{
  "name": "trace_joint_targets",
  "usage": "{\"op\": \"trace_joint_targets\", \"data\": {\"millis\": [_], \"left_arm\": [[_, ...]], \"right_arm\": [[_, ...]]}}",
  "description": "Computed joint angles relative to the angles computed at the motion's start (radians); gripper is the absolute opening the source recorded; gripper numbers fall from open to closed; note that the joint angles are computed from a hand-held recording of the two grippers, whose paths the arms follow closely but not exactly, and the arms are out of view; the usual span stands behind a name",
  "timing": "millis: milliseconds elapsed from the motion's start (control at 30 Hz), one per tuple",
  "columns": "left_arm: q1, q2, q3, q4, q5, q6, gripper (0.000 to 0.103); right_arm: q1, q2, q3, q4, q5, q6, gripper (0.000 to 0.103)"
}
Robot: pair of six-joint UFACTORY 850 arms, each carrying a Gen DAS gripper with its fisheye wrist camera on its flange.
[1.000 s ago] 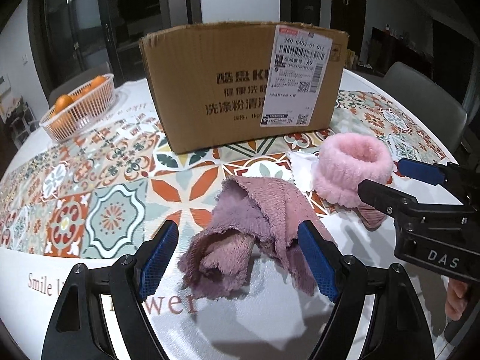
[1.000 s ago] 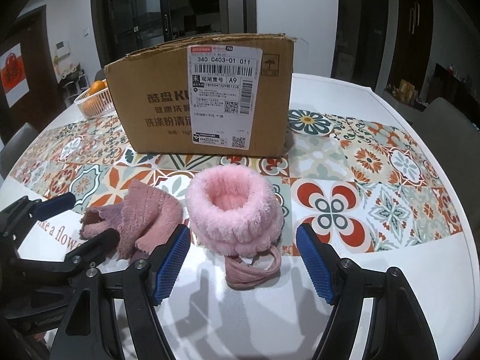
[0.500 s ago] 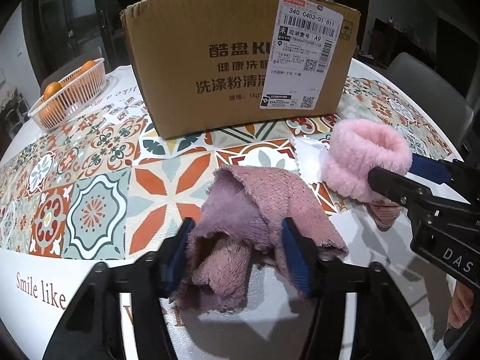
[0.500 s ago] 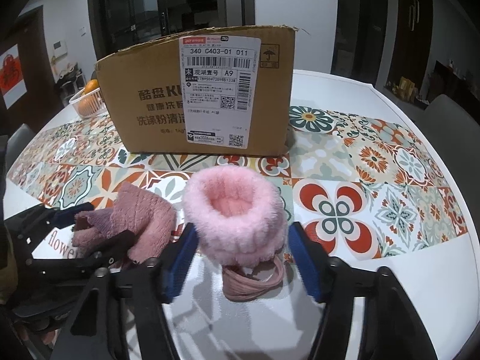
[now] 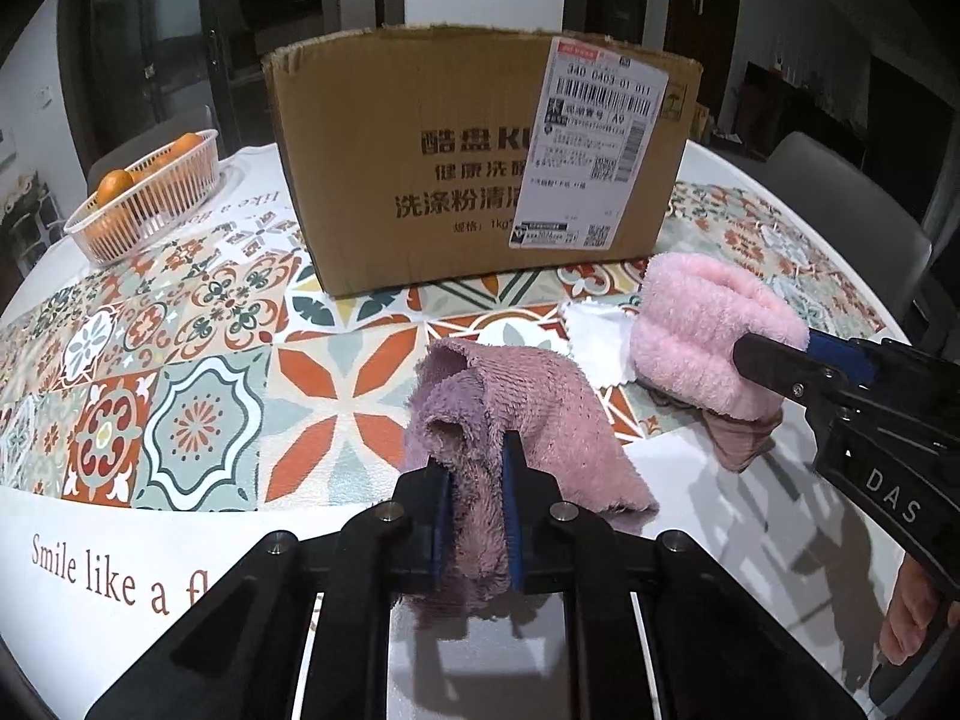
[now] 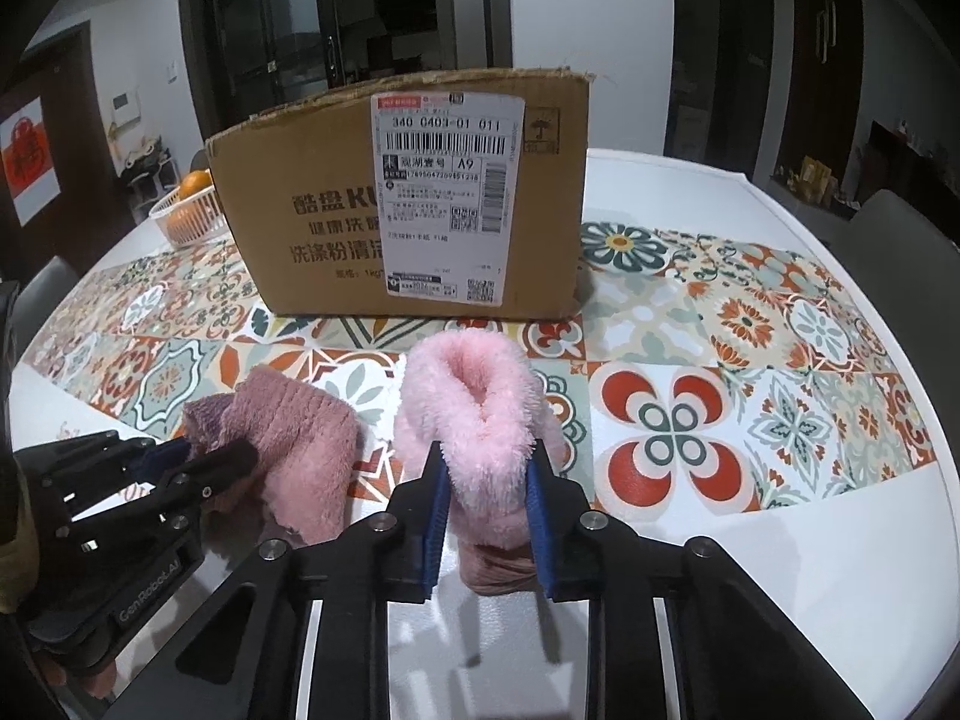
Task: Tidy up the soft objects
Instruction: 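Grasp the mauve towel with the left tool while the right tool grasps the pink wristband, then lift and carry the towel and wristband over the box with both tools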
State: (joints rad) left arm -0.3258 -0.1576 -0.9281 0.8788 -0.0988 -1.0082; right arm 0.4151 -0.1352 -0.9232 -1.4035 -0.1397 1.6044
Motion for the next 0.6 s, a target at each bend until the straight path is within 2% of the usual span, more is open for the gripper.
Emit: {"op": "trace_joint_targets", "data": {"millis": [233,600], "left_arm": [[-0.003,0.046,0.023,0.236,0.003,-0.253,0.016],[-0.012,0.124,0.053,0.672,-0.013,-0.691,0.016]], "right_arm": [[0.02,0.041,0.018,-0.199,-0.03,0.191,0.025],[0.043,0.108,0.043,-0.34,-0.05,0.343,0.025]]}}
